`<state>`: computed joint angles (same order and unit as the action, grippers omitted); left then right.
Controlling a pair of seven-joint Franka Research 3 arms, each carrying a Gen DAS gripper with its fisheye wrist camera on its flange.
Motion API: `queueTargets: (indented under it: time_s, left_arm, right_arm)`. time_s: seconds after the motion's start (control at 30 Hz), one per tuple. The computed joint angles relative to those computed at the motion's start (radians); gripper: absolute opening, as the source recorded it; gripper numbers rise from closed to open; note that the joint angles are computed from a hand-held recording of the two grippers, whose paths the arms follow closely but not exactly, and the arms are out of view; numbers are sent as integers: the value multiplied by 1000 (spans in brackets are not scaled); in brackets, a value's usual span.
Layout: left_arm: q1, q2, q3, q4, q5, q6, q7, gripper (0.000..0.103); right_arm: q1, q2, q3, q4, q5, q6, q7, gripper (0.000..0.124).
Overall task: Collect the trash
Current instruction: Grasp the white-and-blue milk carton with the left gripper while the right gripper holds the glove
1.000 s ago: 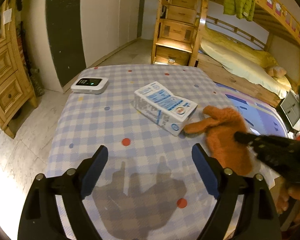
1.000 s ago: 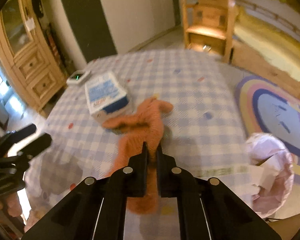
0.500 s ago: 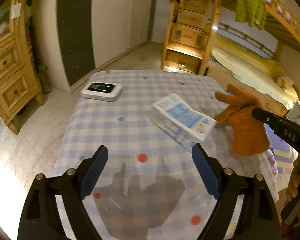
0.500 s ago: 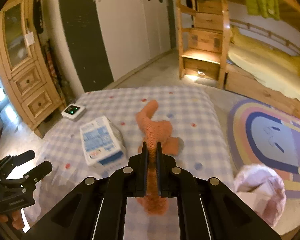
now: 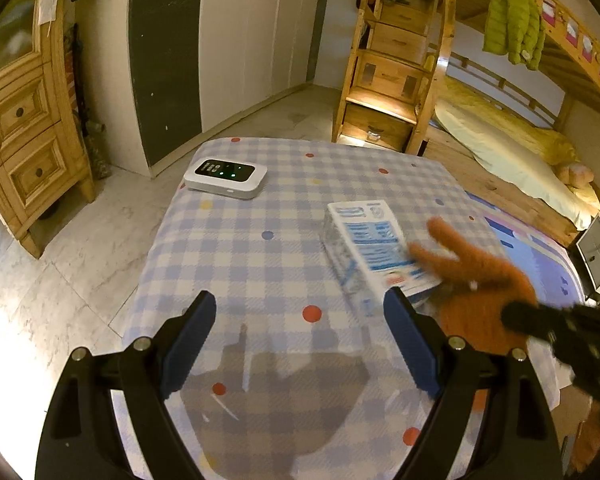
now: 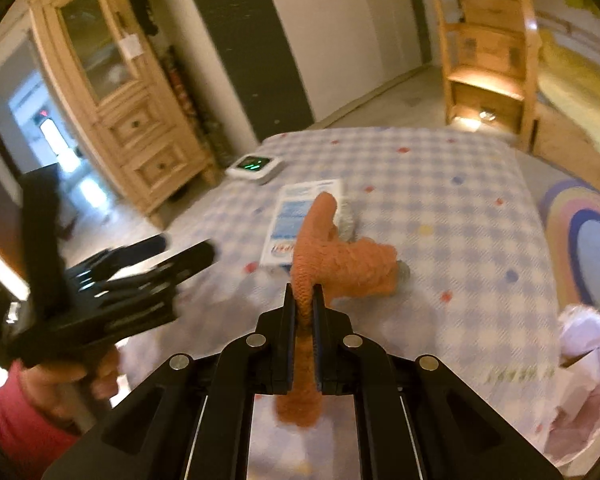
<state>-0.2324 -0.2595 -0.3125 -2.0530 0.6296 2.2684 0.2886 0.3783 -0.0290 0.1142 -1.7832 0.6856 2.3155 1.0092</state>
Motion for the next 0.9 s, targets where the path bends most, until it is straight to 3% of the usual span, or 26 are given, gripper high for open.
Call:
queueTargets:
  time_s: [0.17,0.3,0.47,0.67,0.9]
  left_arm:
    - [-5,4,-2,3,-4,1,4,87]
    - [-12,30,-3,20,-15,8,18,93]
    - [-33,115,-6,97,-5,-4,63,94]
    - [-65,235,13,215,14,-67,86,94]
    - [-115,380,43,383,3,-233,157,91]
  right_arm:
    - [-13,-78,-27,-61,84,-24,-33,7]
    - [-28,-109,-28,-99,21,93,34,7]
    - [-51,-111,-14,-132,-163,239,197,7]
    - [-52,-128,-34,-167,-193,278,238,7]
    - [-50,-150,-47,-195,-164,281,238,7]
